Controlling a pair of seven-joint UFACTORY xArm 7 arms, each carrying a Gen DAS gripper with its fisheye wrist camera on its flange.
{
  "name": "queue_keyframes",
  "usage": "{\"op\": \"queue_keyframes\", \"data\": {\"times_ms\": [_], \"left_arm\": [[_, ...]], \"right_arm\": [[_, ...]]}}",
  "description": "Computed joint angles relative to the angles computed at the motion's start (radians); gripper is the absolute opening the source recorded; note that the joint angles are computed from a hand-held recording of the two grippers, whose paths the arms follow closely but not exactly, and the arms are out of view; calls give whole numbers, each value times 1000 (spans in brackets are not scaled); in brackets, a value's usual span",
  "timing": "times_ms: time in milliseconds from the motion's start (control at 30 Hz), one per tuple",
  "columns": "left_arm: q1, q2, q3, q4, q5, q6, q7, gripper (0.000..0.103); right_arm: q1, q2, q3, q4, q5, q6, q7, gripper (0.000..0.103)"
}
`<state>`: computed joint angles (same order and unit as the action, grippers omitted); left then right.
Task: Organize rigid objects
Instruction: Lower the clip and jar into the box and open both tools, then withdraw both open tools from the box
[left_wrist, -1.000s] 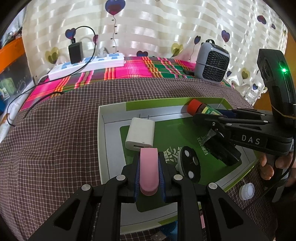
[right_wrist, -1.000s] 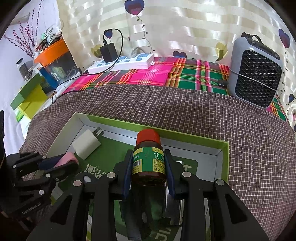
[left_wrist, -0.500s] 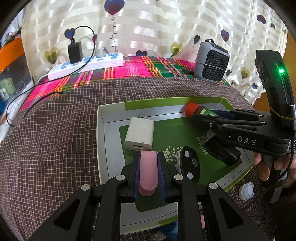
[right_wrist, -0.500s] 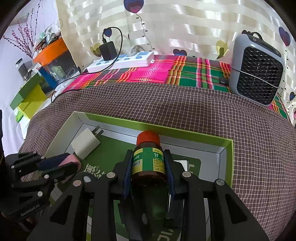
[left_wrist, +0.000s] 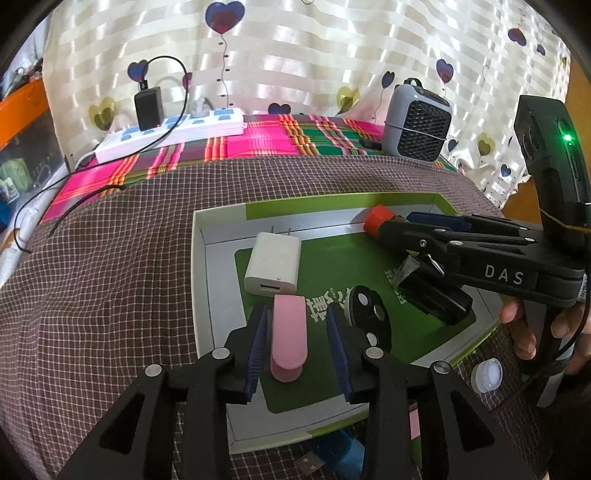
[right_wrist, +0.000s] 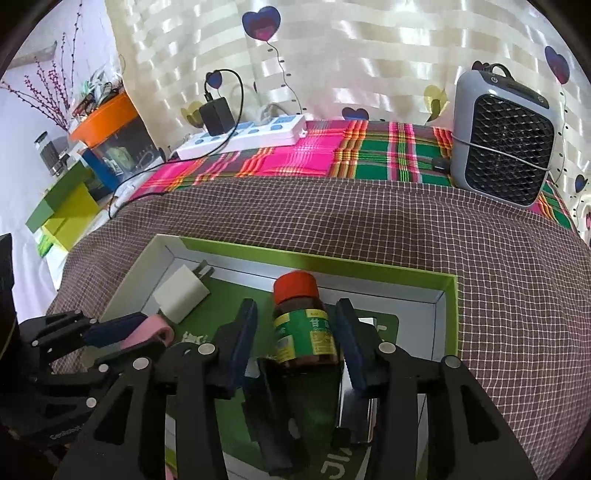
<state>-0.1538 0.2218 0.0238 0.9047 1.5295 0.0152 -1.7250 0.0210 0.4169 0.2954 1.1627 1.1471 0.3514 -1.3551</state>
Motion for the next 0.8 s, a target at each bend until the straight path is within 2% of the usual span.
{"op": "queue_keyframes", "data": {"times_ms": [367,800], "left_arm": [[5,-77,-35,-60,34,35,-49,36],[-2,-217,-91,-167,51,121,-87,37]], "right_arm": [[8,-79,-8,-77,111,-14,-85,45],[83,-223,-102,-205,276,-3,-216,46]]}}
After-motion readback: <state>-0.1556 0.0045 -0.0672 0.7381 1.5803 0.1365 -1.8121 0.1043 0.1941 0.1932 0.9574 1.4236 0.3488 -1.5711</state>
